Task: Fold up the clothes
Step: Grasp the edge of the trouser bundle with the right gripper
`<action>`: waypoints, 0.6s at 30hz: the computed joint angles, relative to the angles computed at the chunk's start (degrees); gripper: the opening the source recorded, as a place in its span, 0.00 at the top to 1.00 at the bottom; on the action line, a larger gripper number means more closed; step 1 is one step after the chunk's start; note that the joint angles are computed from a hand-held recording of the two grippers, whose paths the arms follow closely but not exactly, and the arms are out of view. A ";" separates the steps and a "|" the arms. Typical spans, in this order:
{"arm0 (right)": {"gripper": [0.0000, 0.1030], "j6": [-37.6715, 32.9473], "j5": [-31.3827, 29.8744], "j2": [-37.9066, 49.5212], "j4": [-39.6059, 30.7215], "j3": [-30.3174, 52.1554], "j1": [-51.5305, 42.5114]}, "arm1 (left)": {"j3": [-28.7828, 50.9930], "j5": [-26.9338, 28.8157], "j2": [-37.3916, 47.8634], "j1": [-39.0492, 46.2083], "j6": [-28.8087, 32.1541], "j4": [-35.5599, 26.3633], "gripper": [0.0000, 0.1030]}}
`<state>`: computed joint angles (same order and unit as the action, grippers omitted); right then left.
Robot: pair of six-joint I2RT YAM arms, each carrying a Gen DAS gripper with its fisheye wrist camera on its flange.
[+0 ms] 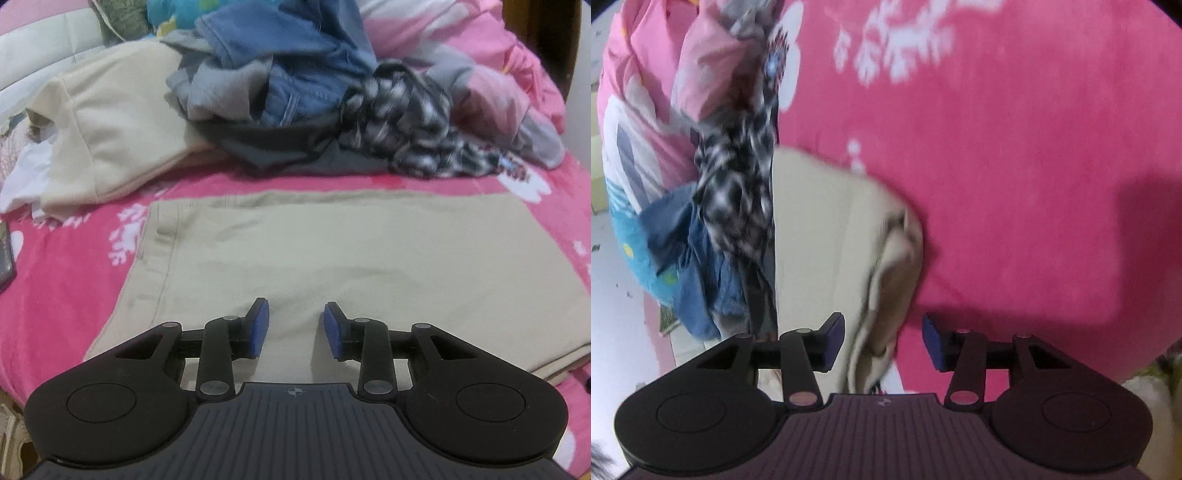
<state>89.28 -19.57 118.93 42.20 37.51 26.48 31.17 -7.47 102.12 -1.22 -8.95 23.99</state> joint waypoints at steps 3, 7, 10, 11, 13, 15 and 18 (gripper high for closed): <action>0.51 6.69 3.29 6.09 9.09 0.78 2.59 | -0.10 0.57 0.60 0.41 -0.79 0.07 0.68; 0.50 8.01 4.42 6.72 11.36 1.01 4.46 | 0.45 -0.37 1.53 -0.20 0.18 -0.20 0.68; 0.51 10.87 5.76 7.24 14.39 -0.68 6.05 | 1.18 -1.06 1.81 -0.61 0.14 -1.17 0.67; 0.50 11.40 6.54 7.80 14.79 -0.50 6.36 | 1.38 -1.18 1.79 -0.67 0.02 -1.56 0.67; 0.50 12.60 7.54 9.58 14.95 1.42 6.43 | 1.46 -0.77 1.67 -0.43 -0.34 -1.90 0.67; 0.50 13.15 8.24 11.26 14.74 3.73 6.40 | 1.38 -0.19 1.76 -0.08 -0.29 -1.69 0.67; 0.50 12.79 10.06 12.12 13.53 5.79 6.90 | 0.81 1.00 2.04 0.59 0.97 -0.36 0.67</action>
